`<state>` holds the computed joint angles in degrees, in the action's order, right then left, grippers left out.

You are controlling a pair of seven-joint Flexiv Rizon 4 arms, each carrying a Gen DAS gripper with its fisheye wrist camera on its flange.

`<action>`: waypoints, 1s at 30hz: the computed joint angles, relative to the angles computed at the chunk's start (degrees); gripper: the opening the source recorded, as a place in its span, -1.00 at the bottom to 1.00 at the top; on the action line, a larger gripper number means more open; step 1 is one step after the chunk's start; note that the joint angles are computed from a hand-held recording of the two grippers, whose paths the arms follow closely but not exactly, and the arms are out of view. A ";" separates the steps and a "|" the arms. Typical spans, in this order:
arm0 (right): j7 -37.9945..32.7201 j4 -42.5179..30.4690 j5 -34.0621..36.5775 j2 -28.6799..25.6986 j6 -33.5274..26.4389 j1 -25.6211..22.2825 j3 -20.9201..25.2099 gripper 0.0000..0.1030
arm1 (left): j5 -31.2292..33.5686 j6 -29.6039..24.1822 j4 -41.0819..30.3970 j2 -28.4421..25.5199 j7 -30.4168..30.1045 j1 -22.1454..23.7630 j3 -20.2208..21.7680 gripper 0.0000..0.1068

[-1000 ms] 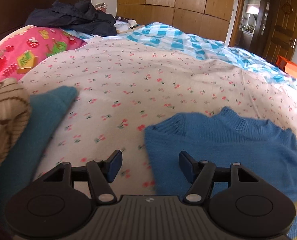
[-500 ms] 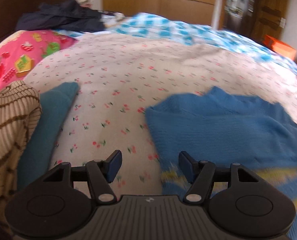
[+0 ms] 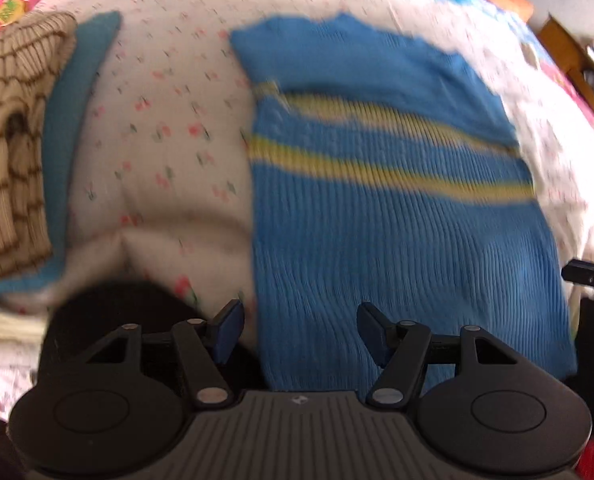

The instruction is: Fold small clothes

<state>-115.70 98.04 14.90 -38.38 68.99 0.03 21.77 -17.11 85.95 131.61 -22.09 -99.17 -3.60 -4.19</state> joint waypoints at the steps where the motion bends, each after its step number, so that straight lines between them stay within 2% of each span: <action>1: -0.02 0.87 -0.36 0.57 -0.40 0.08 -0.34 -0.26 | 1.32 -1.58 -0.32 0.30 -0.47 -1.68 1.68 0.26; 4: 0.21 2.52 -1.20 1.90 -2.82 0.37 -1.21 -0.21 | 6.84 -7.28 -2.94 0.38 -2.95 -6.60 6.99 0.26; 5: 0.31 2.74 -1.37 2.07 -3.64 0.53 -1.51 -0.21 | 7.78 -8.59 -3.48 0.41 -3.41 -6.90 7.26 0.26; 10: 2.33 2.42 -1.24 1.65 -8.74 1.23 -3.03 -0.20 | 3.87 -8.74 -1.90 0.52 -0.89 -2.75 1.90 0.26; 12: 3.37 1.47 -0.65 0.96 -10.53 1.36 -3.44 -0.19 | 3.39 -8.17 -1.76 0.04 -1.04 -2.82 1.81 0.26; 14: 3.29 0.11 0.74 0.42 -12.23 0.65 -2.90 -0.16 | 2.04 -7.25 -1.17 0.07 -0.81 -2.16 0.83 0.14; 15: 2.84 -0.51 1.62 0.24 -13.06 0.10 -2.49 -0.20 | 1.08 -6.68 -0.68 0.24 -0.51 -1.59 0.11 0.10; 17: 2.03 -1.27 3.49 0.13 -14.20 -0.82 -2.02 -0.38 | -1.11 -5.09 0.59 0.61 -0.07 -0.39 -1.39 -0.12; 19: 0.64 -2.41 6.52 -0.07 -16.08 -2.68 -0.93 -0.67 | -4.28 -2.41 2.71 1.46 0.80 1.58 -4.11 -0.29; 22: -1.85 -4.15 12.00 -0.13 -19.93 -5.55 0.41 -0.78 | -9.04 0.63 5.81 2.97 2.36 5.02 -8.83 -0.52; 24: -3.45 -4.23 14.48 0.24 -20.56 -5.77 0.26 -0.81 | -11.52 1.61 7.18 3.56 3.63 7.04 -11.50 -0.58; 26: -4.29 -4.58 15.89 0.40 -21.38 -5.35 -0.28 -0.83 | -11.51 0.96 6.91 3.49 3.54 6.25 -10.63 -0.59; 30: -5.45 -5.34 19.12 0.69 -22.70 -5.28 -0.85 -0.83 | -8.35 -3.14 4.43 3.08 2.12 2.07 -5.15 -0.58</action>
